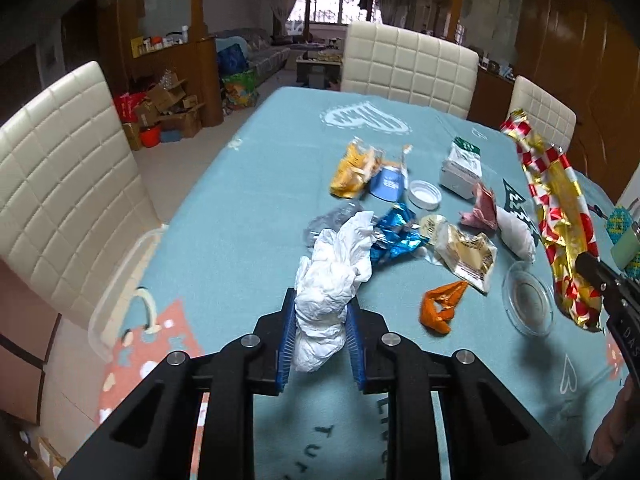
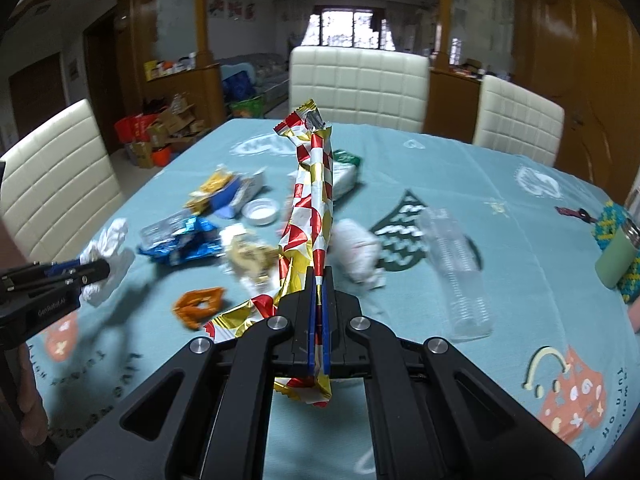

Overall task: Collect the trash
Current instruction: 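Carry the white tissue to the clear bin and open the left tool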

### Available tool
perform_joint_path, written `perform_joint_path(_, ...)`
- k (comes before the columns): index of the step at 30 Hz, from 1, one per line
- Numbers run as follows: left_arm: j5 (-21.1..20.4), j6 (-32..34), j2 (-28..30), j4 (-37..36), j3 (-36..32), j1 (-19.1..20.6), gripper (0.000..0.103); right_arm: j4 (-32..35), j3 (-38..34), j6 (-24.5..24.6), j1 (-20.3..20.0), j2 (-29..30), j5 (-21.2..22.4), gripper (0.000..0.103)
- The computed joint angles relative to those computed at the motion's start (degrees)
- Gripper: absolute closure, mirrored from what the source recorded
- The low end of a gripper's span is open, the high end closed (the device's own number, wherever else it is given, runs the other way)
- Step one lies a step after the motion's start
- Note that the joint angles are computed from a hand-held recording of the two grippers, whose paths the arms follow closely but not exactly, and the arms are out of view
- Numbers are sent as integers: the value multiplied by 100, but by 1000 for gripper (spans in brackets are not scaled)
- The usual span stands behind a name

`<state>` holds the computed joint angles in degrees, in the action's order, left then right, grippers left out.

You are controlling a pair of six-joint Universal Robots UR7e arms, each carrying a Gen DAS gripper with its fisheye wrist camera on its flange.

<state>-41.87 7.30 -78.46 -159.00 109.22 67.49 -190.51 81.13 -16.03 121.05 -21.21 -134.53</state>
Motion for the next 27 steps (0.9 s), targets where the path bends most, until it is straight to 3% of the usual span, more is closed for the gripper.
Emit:
perform_joint_path(6,176,63,-292,-149,72,167,80,572,-385,-44,188,280,194,100)
perform_joint_path(13,385,177,-519,-254,-18,451,80,1553,-1364,-129,413,872,611,100)
perform_joint_path(20,653,551,-562,-504,-356,809,80,2469,-2803,-469,625,1753,925,100)
perform_joint_path(27,565,794,-360,-608,-717,1145,78,3305,-4570,-713,722,2730,1005,100)
